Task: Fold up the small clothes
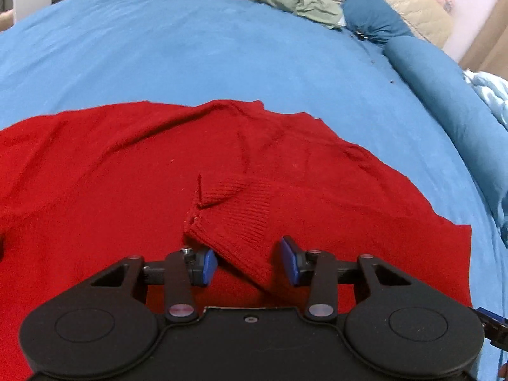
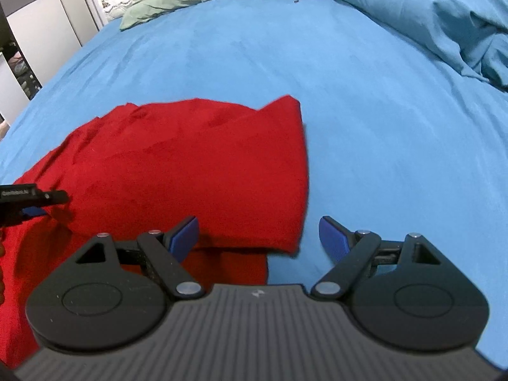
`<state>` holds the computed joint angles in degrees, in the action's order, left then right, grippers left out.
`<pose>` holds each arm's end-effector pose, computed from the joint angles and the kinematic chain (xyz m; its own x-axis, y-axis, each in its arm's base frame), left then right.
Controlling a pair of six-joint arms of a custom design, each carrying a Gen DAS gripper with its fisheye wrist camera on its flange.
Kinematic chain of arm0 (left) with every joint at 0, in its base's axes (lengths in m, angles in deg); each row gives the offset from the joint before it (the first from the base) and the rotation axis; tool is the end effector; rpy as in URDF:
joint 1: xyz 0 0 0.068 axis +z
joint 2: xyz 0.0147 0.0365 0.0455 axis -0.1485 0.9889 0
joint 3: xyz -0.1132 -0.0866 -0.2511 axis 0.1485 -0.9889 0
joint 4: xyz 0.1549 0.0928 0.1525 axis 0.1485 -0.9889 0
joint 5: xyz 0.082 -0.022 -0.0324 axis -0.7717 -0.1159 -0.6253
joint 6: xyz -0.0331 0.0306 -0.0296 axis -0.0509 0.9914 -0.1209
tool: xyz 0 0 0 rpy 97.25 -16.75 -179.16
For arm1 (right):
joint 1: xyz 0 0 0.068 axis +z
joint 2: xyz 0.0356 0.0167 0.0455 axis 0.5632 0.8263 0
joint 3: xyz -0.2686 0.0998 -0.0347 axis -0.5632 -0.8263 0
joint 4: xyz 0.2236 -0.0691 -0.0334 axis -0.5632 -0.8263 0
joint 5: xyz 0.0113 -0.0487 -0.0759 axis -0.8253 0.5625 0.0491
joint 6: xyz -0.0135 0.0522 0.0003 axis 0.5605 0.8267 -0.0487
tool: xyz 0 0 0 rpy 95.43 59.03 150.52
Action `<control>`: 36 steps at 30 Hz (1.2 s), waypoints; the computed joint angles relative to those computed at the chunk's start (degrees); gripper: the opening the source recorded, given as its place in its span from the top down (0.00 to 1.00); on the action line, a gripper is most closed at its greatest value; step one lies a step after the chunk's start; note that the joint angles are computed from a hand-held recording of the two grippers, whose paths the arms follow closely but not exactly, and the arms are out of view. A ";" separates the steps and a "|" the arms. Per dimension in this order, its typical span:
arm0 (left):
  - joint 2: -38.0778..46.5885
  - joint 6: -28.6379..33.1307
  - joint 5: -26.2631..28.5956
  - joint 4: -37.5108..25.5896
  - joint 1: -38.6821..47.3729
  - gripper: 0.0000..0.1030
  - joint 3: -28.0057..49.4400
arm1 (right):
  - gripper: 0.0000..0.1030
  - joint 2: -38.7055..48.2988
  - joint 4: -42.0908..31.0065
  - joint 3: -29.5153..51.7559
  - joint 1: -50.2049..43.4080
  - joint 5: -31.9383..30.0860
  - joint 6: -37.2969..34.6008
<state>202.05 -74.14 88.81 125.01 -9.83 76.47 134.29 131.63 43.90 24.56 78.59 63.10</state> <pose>0.3240 -0.0121 -0.0111 -0.7798 -0.2923 -0.5535 -0.1459 0.9448 -0.2934 0.2200 -0.0322 0.0278 -0.7705 0.1519 -0.6190 0.0905 0.9874 0.1296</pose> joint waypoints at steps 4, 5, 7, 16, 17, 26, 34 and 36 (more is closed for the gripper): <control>1.59 0.10 2.29 1.52 1.04 0.57 1.18 | 0.05 2.49 2.41 -0.79 0.24 0.26 -1.98; 1.53 -0.39 2.27 0.62 1.11 0.65 2.15 | 0.05 3.49 3.11 -0.89 0.71 0.89 -2.54; 0.63 -1.24 1.55 -1.61 0.35 0.95 3.87 | 0.03 5.91 3.89 -0.42 2.25 3.12 -3.44; -11.49 1.79 -6.78 12.19 3.32 0.95 -8.53 | 0.00 11.20 10.02 1.92 10.77 14.18 0.35; -11.37 2.46 -7.50 13.38 4.33 0.95 -9.45 | 0.00 10.92 9.21 2.58 11.19 14.80 0.68; -2.39 2.10 -4.26 15.87 9.92 0.95 -8.86 | 0.05 11.54 11.57 3.42 13.96 20.04 1.06; -2.73 6.03 -3.30 11.49 12.70 0.87 -8.97 | 0.16 10.58 10.47 1.47 10.70 21.49 -0.72; -3.94 7.24 -3.80 9.84 13.68 0.82 -10.36 | 0.16 8.71 8.17 0.86 10.52 21.24 -1.03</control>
